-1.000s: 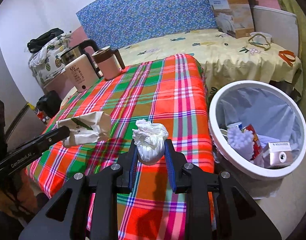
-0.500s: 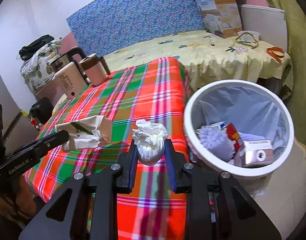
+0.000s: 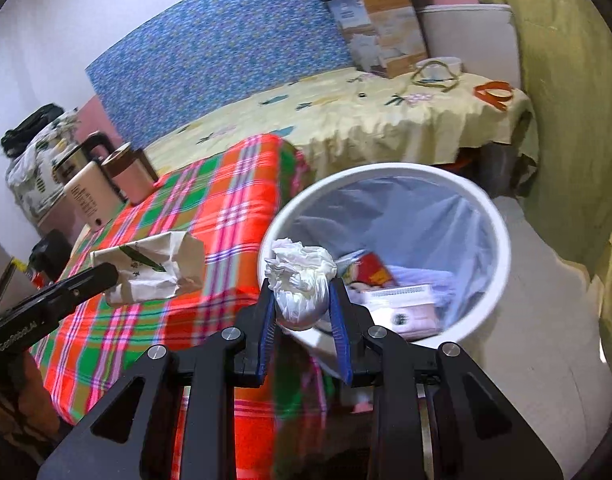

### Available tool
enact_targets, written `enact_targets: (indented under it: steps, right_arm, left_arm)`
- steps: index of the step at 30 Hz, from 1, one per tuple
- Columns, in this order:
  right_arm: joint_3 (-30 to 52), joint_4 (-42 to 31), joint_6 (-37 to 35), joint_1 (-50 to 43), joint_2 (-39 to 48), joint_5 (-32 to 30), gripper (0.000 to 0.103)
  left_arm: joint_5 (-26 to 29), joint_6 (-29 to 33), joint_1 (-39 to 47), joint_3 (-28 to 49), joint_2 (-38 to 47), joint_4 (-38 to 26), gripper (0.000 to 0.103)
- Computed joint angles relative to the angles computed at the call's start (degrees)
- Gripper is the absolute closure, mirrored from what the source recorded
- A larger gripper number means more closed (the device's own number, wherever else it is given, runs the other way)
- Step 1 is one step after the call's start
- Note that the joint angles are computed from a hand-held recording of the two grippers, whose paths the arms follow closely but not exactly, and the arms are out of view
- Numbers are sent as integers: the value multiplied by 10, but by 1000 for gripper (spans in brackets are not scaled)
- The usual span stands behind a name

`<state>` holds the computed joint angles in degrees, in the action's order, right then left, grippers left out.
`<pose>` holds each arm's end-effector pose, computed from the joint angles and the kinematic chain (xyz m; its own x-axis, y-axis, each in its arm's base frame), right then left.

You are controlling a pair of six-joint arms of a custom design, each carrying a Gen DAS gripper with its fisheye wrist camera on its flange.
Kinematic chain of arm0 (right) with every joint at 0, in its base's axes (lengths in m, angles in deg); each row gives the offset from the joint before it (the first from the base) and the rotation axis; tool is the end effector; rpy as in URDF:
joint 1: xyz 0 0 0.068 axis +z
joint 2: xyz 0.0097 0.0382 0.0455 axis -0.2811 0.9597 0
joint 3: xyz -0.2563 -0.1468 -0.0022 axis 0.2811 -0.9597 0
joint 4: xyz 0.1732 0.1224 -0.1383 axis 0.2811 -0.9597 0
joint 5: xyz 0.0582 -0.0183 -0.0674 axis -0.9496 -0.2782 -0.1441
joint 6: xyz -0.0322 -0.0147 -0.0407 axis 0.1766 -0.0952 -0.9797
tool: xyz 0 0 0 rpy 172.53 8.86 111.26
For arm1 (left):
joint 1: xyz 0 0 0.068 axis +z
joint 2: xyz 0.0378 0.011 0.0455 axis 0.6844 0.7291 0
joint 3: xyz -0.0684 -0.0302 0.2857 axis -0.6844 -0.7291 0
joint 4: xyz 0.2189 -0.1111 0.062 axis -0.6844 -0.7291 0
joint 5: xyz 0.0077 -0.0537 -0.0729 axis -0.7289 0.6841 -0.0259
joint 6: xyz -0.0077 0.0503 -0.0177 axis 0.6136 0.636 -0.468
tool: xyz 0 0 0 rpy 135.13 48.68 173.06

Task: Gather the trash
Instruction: 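Carry the tissue packet and crumpled paper over the bin and open both tools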

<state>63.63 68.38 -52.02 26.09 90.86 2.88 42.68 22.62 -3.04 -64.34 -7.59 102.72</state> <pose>0.1670 0.1433 0.1151 -0.7009 0.0618 -0.7105 -0.2180 0.9300 0.2959 0.1563 -0.1461 0.1571 -0.6736 -0.0572 -0.7369 0.1639 0.9606 -0.2244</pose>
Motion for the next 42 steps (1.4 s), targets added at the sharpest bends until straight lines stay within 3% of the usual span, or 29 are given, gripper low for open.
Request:
enact_targets:
  steps: [20,32,42]
  right_arm:
    - [-40,50,-14,-86,7,-41,75]
    - [-31,62,-40,-136,29,-75,75]
    - [8,39,-66,-152,61,-97,69]
  left_arm:
    - [62,42,-5,139,221,59,92]
    - [82,71,14,227,301,47,92]
    - [120,87,41,248,320,65,88]
